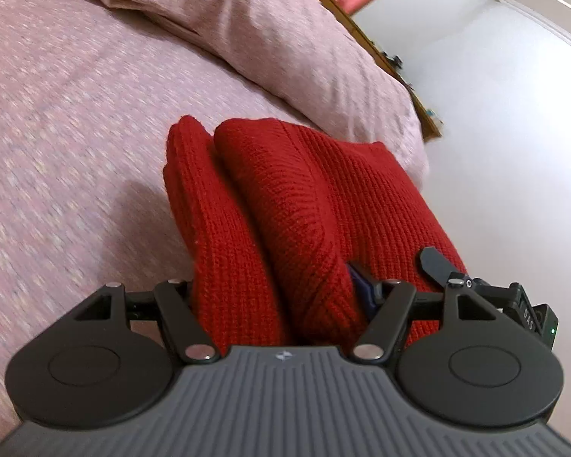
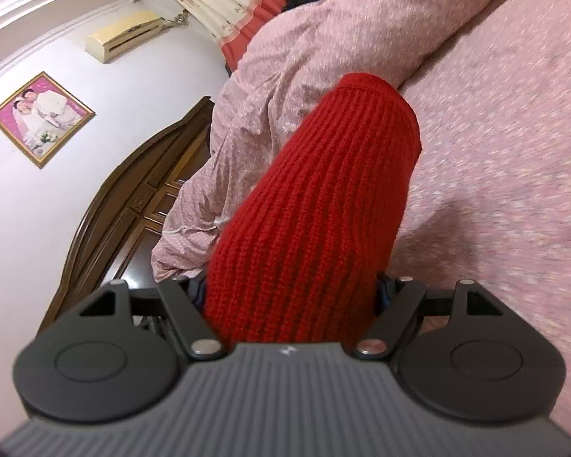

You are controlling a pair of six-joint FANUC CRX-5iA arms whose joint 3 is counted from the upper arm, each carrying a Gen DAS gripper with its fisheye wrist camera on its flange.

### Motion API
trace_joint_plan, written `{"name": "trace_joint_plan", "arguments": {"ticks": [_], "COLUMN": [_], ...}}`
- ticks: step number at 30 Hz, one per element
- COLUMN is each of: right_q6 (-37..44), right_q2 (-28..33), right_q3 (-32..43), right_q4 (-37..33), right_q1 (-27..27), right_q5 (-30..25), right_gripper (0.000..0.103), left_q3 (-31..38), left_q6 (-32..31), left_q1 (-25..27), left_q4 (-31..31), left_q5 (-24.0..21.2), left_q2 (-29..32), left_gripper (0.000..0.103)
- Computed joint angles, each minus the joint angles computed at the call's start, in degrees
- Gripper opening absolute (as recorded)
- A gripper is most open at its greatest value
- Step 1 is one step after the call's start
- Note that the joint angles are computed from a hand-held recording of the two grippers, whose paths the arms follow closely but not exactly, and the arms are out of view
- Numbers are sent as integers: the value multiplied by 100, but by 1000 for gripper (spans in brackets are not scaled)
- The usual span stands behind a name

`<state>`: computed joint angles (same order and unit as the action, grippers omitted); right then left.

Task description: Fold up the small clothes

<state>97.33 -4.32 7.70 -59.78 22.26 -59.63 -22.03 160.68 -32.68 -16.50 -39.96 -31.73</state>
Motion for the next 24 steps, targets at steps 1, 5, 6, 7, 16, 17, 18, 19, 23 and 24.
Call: {"name": "trace_joint_plan", "arguments": {"ticks": [1, 5, 6, 7, 16, 17, 18, 19, 23, 24], "right_q6": [49, 253, 273, 322, 399, 348, 282, 214, -355, -498], "right_q2": [-84, -253, -263, -274, -221, -228, -251, -284, -660, -769], "right_q3": [-56, -227, -276, -330, -856, -902, -956, -1001, -1227, -1289], "right_q4": [-25, -101, -89, -65, 830, 854, 880, 893, 1494, 1684], "right_q1": [-115, -543, -613, -673, -484, -478, -460, -455, -214, -126], "right_q5": [-80, -335, -341, -344, 22, 55, 106, 147, 410, 496], "right_gripper": [77, 77, 77, 77, 84, 88, 90, 90, 90, 90], "left_q3": [141, 482, 605, 709, 814, 816, 848, 948, 1510, 1676], "left_q6": [283, 717, 786, 787, 618, 631, 625, 627, 593, 611], "left_q1": [-272, -827, -963, -1054, -1478, -1487, -1497, -1551, -2043, -2212], "left_q4": [-281, -742, -917, -1026, -1369, -1347, -1328, -1353, -1797, -1931], "left_q5": [-83, -137, -213, -306, -727, -755, -822, -980, -1855, -2145], "left_q2": [121, 646, 828, 985, 1499, 1481, 1470, 1496, 1695, 1780], "left_gripper": [73, 73, 73, 73, 76, 76, 76, 76, 76, 76]}}
